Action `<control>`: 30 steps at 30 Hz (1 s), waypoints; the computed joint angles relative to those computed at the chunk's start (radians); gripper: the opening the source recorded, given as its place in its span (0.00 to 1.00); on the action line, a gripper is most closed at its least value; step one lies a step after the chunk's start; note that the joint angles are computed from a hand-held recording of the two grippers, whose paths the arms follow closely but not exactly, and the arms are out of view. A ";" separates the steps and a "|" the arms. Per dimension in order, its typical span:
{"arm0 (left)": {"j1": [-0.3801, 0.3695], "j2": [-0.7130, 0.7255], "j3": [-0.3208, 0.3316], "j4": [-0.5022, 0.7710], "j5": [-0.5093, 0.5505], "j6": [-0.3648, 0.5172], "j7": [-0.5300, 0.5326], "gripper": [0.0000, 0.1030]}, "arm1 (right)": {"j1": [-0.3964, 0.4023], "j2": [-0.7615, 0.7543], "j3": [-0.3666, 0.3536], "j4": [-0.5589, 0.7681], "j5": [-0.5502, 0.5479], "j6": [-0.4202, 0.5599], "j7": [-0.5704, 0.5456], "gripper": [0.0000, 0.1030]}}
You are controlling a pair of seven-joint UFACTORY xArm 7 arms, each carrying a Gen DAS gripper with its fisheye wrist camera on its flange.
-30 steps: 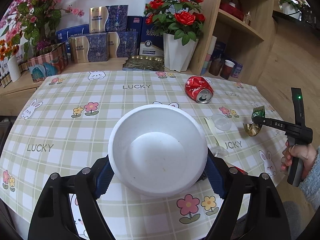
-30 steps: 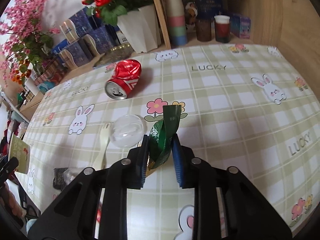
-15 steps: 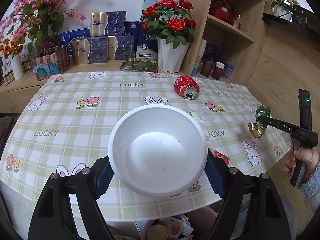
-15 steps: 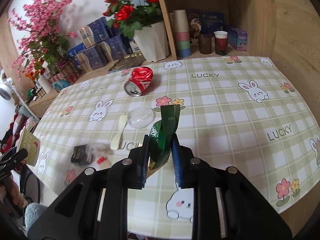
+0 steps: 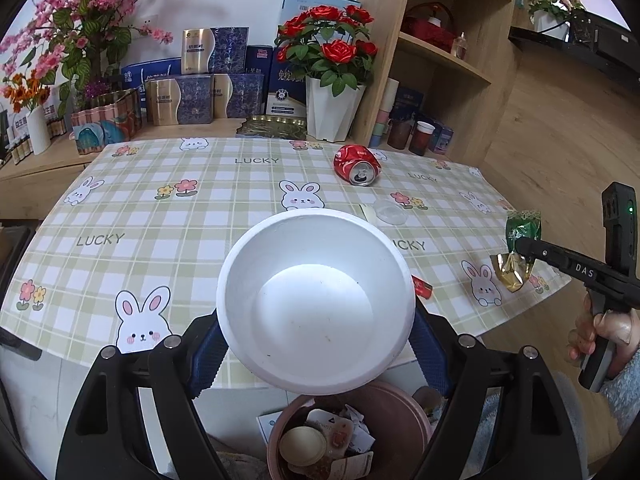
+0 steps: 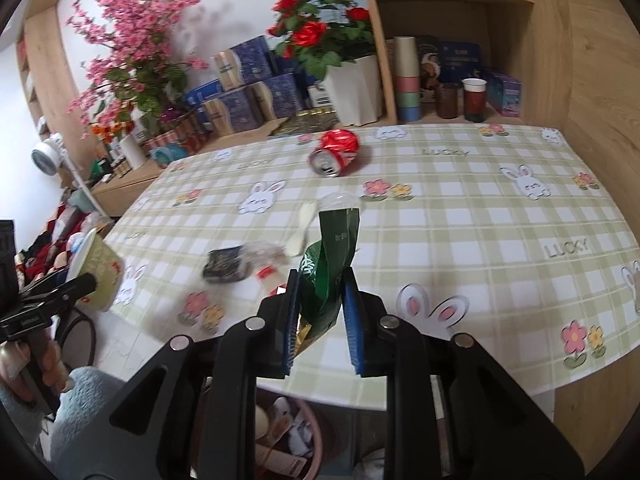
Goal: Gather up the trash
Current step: 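Carry both items over the brown bin and open the right tool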
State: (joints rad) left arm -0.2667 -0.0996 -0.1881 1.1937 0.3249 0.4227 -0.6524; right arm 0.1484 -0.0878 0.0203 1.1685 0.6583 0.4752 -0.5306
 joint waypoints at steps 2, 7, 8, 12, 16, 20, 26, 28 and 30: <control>-0.003 -0.027 -0.004 -0.032 -0.004 -0.004 -0.007 0.76 | 0.010 -0.023 0.005 -0.031 0.007 0.012 -0.017 0.23; 0.002 -0.091 -0.022 -0.108 -0.013 -0.009 -0.026 0.76 | 0.058 -0.086 0.004 -0.140 0.052 0.022 -0.069 0.23; 0.002 -0.103 -0.024 -0.125 -0.021 -0.010 -0.027 0.76 | 0.067 -0.093 0.002 -0.157 0.059 0.028 -0.077 0.23; 0.005 -0.146 -0.035 -0.185 -0.051 -0.004 -0.026 0.76 | 0.109 -0.111 0.017 -0.232 0.040 0.056 -0.106 0.23; 0.008 -0.187 -0.045 -0.243 -0.078 0.003 -0.034 0.76 | 0.147 -0.101 0.033 -0.280 0.023 0.101 -0.141 0.23; 0.012 -0.204 -0.052 -0.279 -0.100 0.013 -0.041 0.76 | 0.163 -0.043 0.066 -0.297 -0.028 0.112 -0.117 0.23; 0.024 -0.212 -0.072 -0.312 -0.093 -0.005 -0.078 0.76 | 0.166 0.053 0.115 -0.291 -0.130 0.078 0.017 0.23; 0.029 -0.218 -0.081 -0.329 -0.084 -0.023 -0.100 0.76 | 0.170 0.054 0.125 -0.311 -0.154 0.048 0.048 0.23; 0.030 -0.221 -0.086 -0.346 -0.082 -0.038 -0.119 0.76 | 0.167 0.053 0.122 -0.314 -0.166 0.043 0.057 0.23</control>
State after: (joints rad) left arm -0.2370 -0.3208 -0.2741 0.8473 0.2428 0.3851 -0.7718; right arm 0.3151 -0.0353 0.1426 0.8544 0.4918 0.5181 -0.4738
